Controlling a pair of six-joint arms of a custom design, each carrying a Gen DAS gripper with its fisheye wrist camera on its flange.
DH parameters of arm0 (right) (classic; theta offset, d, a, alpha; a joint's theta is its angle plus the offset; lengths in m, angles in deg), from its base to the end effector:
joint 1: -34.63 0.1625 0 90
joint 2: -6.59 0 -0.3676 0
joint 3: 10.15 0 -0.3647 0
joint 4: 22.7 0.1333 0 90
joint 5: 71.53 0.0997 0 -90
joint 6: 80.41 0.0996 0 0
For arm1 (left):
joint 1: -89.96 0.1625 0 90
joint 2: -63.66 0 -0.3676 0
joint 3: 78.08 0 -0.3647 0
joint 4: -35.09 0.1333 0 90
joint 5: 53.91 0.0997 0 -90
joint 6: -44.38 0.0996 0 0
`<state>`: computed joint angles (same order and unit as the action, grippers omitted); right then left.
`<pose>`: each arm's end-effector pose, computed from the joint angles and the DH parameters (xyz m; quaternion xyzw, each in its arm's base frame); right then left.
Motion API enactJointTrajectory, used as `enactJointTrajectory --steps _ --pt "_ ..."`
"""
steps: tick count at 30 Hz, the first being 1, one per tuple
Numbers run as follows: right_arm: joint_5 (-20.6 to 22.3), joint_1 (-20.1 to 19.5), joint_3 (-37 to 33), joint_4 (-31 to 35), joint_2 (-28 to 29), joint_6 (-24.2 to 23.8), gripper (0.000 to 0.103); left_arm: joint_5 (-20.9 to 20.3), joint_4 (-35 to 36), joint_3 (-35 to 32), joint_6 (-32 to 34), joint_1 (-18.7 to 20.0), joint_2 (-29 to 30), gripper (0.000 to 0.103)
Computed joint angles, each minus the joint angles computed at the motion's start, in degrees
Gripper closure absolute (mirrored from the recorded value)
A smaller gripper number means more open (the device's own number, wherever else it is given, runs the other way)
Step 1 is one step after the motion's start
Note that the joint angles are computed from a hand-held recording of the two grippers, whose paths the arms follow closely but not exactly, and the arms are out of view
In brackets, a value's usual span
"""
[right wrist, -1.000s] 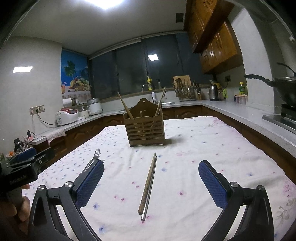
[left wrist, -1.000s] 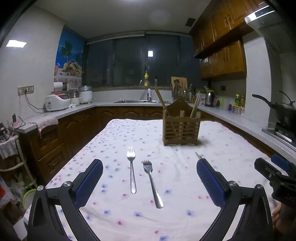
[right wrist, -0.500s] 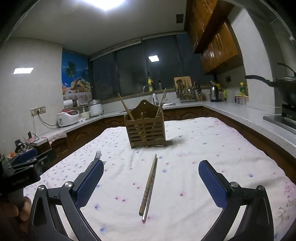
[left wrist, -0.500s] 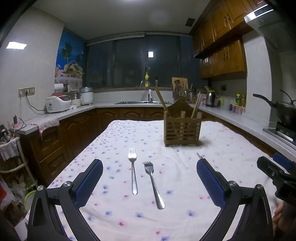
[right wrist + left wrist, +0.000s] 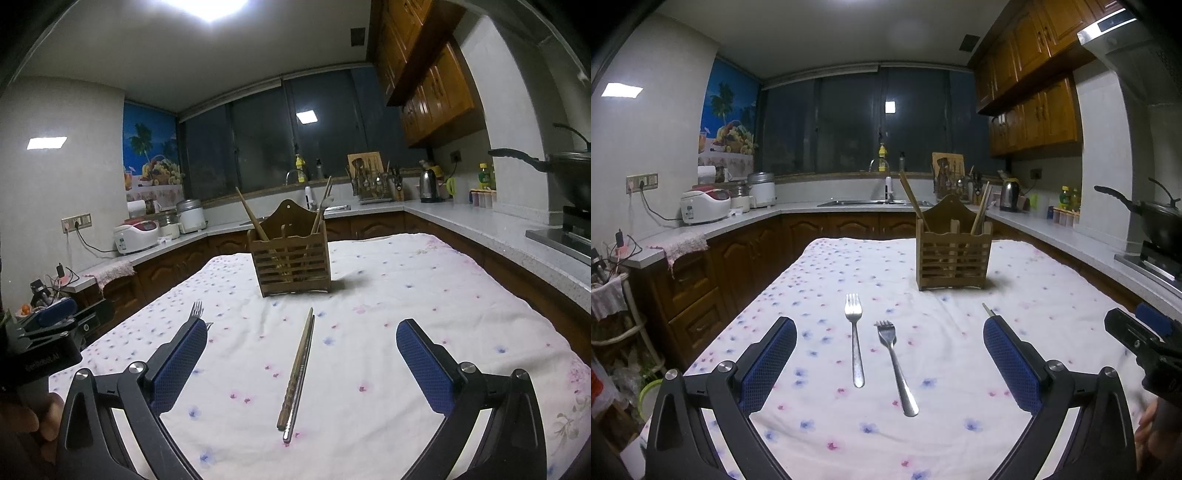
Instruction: Organize utensils
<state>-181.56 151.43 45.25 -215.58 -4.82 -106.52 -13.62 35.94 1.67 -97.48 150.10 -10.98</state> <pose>0.4287 -0.6286 0.0189 0.3055 -0.8058 0.4850 0.1485 -0.0746 -0.5502 0.3786 0.1437 0.7162 -0.5833 0.3553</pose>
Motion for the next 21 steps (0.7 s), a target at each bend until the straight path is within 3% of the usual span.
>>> enactJointTrajectory --steps 21 --pt "0.5 -0.1 -0.1 -0.1 -0.1 0.0 0.000 -0.6 -0.8 0.2 1.7 -0.4 0.0 0.001"
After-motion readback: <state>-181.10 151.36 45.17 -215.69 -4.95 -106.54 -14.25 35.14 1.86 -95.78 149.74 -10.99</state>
